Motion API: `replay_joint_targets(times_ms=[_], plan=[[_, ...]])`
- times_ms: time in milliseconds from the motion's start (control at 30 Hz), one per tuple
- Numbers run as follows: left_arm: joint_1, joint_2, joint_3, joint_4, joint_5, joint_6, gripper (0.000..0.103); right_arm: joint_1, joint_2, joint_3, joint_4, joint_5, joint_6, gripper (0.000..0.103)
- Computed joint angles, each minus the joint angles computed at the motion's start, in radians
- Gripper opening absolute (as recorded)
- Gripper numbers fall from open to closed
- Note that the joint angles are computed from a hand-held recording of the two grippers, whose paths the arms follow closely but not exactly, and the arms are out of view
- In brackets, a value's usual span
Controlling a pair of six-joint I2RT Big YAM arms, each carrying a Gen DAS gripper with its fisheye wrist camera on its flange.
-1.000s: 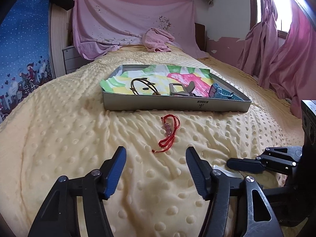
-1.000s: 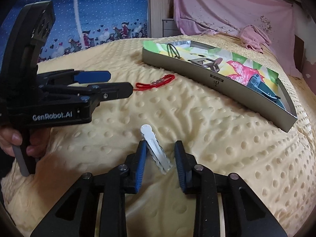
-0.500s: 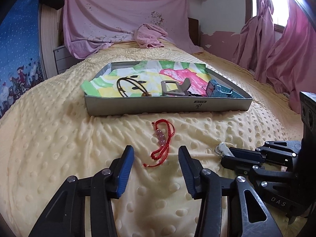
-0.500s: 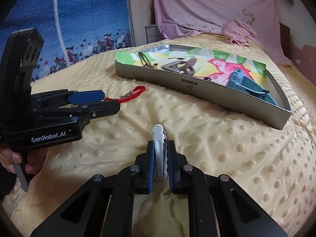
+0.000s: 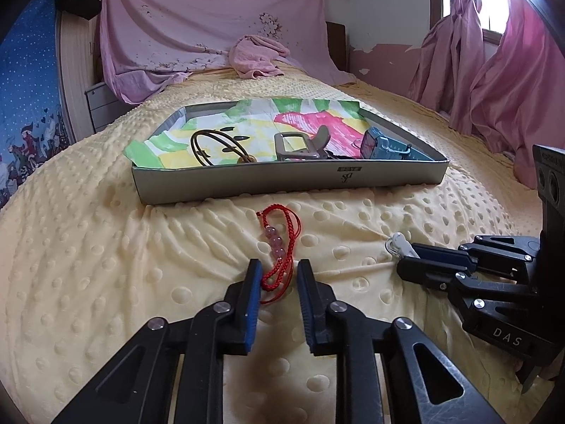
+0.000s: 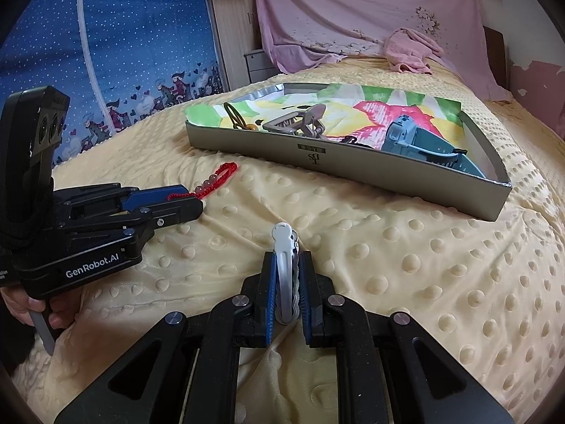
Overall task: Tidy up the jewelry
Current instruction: 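Grasp the white hair clip with the right tool while the left tool grasps the red beaded bracelet, then carry the red bracelet and white hair clip over the tray with both tools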
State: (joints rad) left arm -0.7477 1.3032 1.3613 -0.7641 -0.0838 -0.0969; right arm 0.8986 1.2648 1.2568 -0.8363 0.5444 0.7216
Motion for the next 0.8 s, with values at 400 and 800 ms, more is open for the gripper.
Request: replay_joint_targets(times_ms=[400, 800], plan=[[-0.023, -0.018, -0.014, -0.003, 0.009, 0.002, 0.007, 0.006, -0.008, -0.012, 0.017, 0.010, 0.000, 0.011], [-0.069, -0.042, -0.004, 0.024, 0.001, -0.015, 0.006, 0.023, -0.096, -0.077, 0.075, 0.118, 0.073, 0.011]])
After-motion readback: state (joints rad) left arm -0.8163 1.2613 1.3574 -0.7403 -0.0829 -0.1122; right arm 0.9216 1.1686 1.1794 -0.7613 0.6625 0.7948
